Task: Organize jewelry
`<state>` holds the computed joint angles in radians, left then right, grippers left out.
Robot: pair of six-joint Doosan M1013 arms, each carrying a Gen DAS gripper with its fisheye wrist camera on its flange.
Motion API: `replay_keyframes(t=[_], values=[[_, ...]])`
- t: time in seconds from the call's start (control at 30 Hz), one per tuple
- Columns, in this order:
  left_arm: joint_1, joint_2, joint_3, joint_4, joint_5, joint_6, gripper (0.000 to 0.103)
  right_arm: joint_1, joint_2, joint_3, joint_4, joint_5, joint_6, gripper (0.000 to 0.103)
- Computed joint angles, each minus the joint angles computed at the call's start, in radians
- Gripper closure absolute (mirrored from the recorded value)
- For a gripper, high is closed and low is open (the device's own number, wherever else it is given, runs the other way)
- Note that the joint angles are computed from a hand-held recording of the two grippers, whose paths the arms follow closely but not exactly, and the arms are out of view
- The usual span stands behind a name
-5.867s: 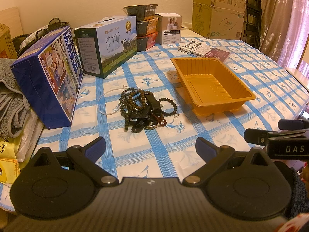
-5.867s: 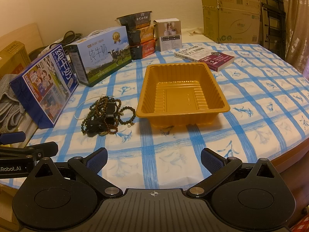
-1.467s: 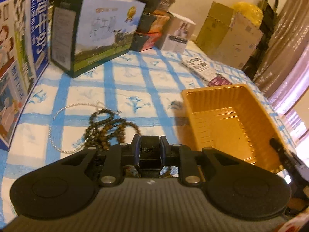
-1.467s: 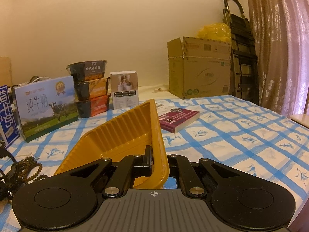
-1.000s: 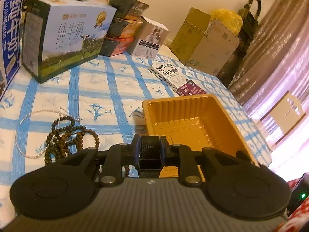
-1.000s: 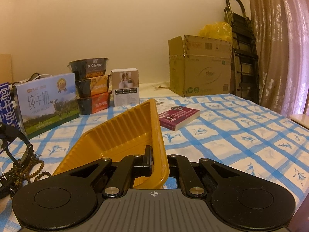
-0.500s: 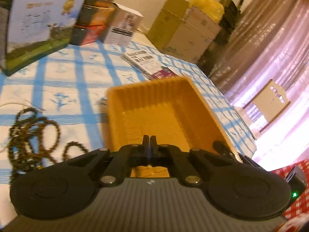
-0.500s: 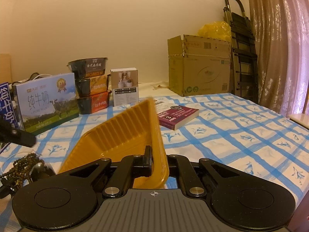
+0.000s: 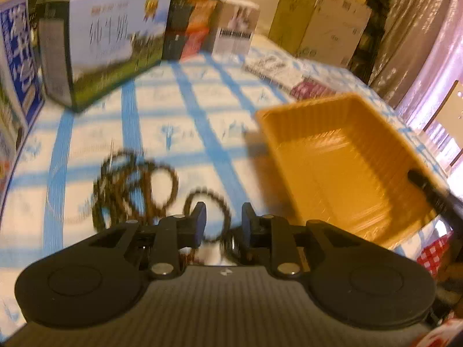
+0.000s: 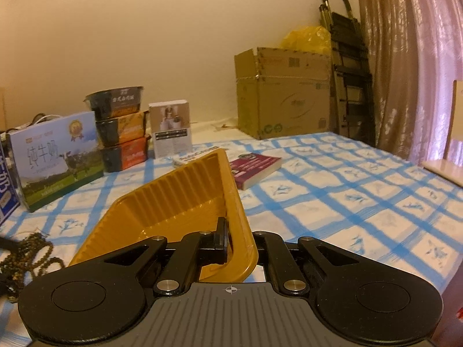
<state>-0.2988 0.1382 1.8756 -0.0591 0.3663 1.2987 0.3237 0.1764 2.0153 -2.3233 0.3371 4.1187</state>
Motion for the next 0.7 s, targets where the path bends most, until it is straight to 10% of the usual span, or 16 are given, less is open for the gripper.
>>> replay_keyframes(t=[0.13,0.3,0.47,0.7], values=[[-0.030,0.010,0.007,0.009,0.007,-0.039,0.058,-0.005,-0.011,0.010,0.067,0.017,-0.063,0.097],[-0.107,0.027,0.009,0.325,0.000,-0.300,0.040,-0.007,-0.020,0.022,0.077,0.015,-0.077,0.097],[-0.151,0.044,0.014,0.577,0.048,-0.479,0.043,-0.006,-0.020,0.024,0.069,0.016,-0.066,0.097],[-0.124,0.035,0.026,0.410,0.033,-0.319,0.070,0.000,-0.018,0.021,0.093,0.010,-0.081,0.097]])
